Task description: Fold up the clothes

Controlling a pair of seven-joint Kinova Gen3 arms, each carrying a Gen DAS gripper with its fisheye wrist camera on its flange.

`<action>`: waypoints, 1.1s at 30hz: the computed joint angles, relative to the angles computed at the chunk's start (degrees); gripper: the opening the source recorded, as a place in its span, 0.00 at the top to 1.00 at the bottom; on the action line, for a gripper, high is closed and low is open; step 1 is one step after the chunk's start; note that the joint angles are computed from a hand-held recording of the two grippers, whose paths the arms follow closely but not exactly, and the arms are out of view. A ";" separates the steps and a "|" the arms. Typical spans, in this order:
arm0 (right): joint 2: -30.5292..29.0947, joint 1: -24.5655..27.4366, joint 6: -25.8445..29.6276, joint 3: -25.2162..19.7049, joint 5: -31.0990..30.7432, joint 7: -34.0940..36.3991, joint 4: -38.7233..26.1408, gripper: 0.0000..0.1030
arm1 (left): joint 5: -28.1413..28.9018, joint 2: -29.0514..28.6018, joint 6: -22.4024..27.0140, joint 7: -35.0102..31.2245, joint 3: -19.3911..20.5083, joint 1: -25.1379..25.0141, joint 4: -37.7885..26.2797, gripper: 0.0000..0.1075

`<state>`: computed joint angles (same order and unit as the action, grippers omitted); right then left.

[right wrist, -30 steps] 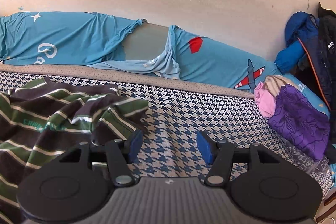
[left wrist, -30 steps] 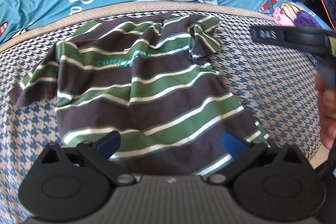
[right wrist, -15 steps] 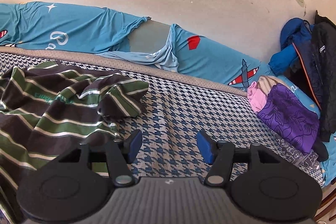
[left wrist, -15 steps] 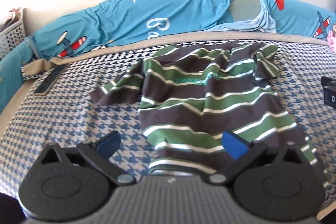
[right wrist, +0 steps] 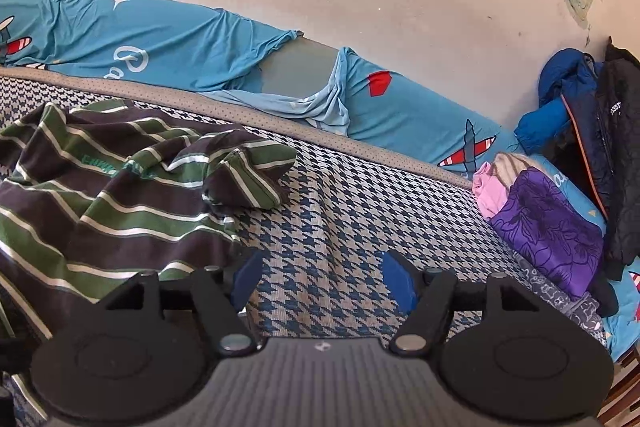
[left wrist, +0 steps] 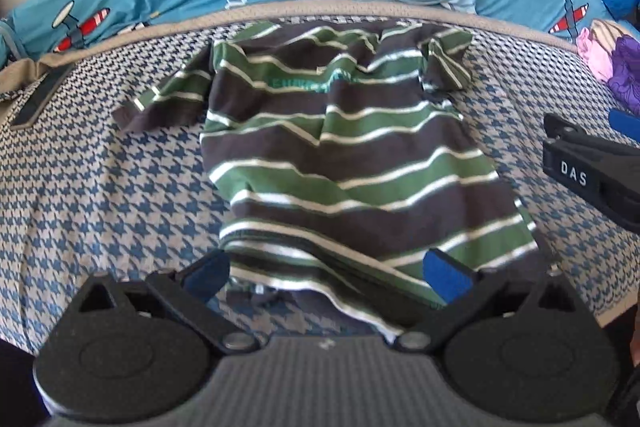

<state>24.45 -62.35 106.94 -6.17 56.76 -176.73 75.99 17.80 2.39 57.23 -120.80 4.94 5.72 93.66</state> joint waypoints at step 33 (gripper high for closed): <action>5.10 -3.93 1.60 1.90 -1.92 8.53 -4.61 0.36 | -10.22 2.21 6.42 10.06 -0.31 0.07 -1.58 0.04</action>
<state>29.55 -66.28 108.54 -4.26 54.84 -168.20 71.38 7.58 4.61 63.66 -110.74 4.63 5.78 92.09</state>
